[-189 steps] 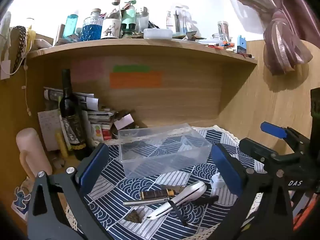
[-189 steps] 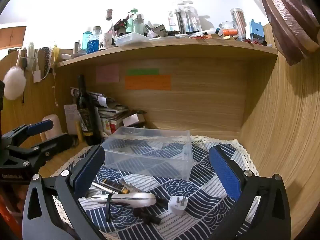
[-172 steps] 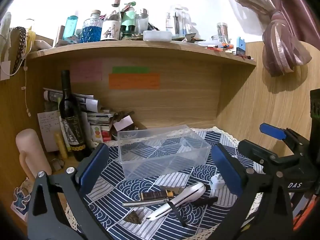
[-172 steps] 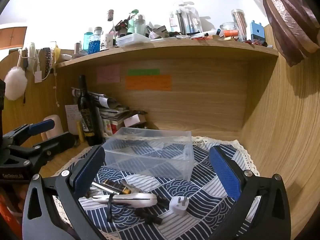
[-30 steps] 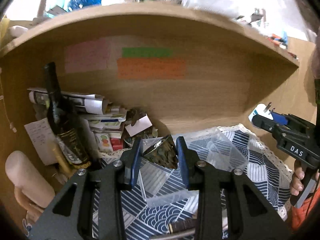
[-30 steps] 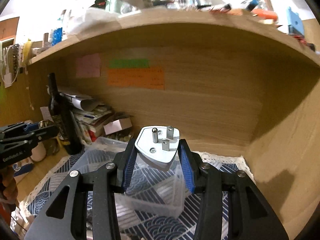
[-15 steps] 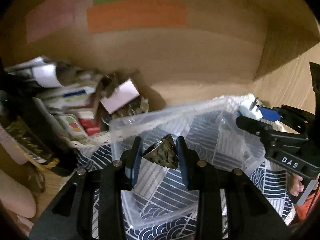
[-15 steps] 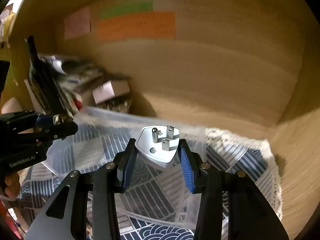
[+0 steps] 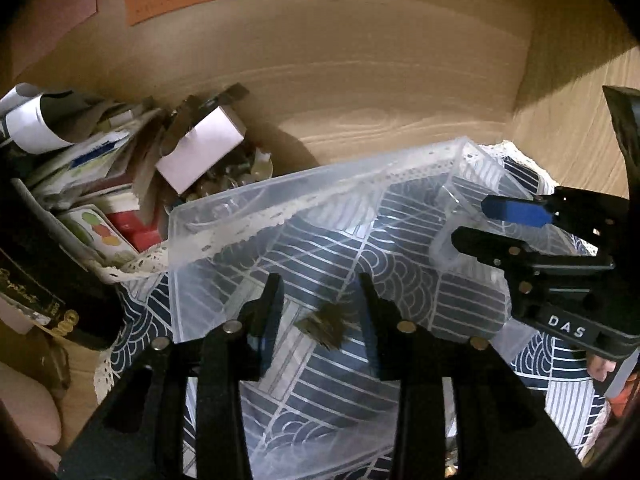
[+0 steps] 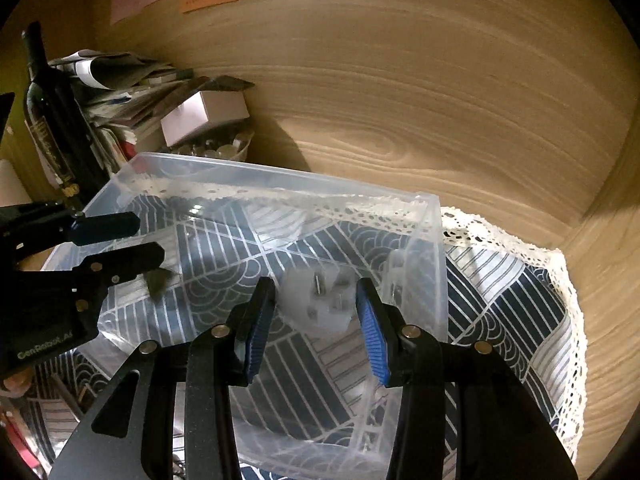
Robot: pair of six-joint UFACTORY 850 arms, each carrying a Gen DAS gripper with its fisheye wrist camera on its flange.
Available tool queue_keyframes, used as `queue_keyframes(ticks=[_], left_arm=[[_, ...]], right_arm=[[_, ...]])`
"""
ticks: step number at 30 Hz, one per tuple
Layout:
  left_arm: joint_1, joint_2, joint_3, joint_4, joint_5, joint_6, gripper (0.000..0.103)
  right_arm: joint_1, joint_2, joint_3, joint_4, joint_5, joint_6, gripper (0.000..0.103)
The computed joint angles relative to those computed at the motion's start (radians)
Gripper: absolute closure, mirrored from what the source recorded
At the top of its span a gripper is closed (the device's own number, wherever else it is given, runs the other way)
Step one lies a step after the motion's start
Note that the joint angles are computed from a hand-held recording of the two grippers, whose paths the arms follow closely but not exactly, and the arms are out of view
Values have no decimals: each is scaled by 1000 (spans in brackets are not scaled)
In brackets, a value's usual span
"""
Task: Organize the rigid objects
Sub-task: 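Open the left tool over the box while the right tool releases the plug, then grasp the white handled tool with the left tool while the right tool grasps a small black piece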
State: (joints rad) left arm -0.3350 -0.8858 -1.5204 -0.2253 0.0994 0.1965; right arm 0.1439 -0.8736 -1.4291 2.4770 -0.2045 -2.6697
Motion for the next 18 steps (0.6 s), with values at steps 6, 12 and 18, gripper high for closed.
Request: queue_keyframes(ticks=[6, 12, 18], left_arm=[[-6, 66, 90, -16, 84, 2, 42], [-20, 177, 249, -79, 224, 50, 18], [-28, 267, 397, -77, 316, 31, 12]], right_arm=[[7, 73, 90, 209, -68, -202, 45], [13, 199, 251, 314, -196, -310, 30], [14, 283, 390, 345, -285, -353, 29]])
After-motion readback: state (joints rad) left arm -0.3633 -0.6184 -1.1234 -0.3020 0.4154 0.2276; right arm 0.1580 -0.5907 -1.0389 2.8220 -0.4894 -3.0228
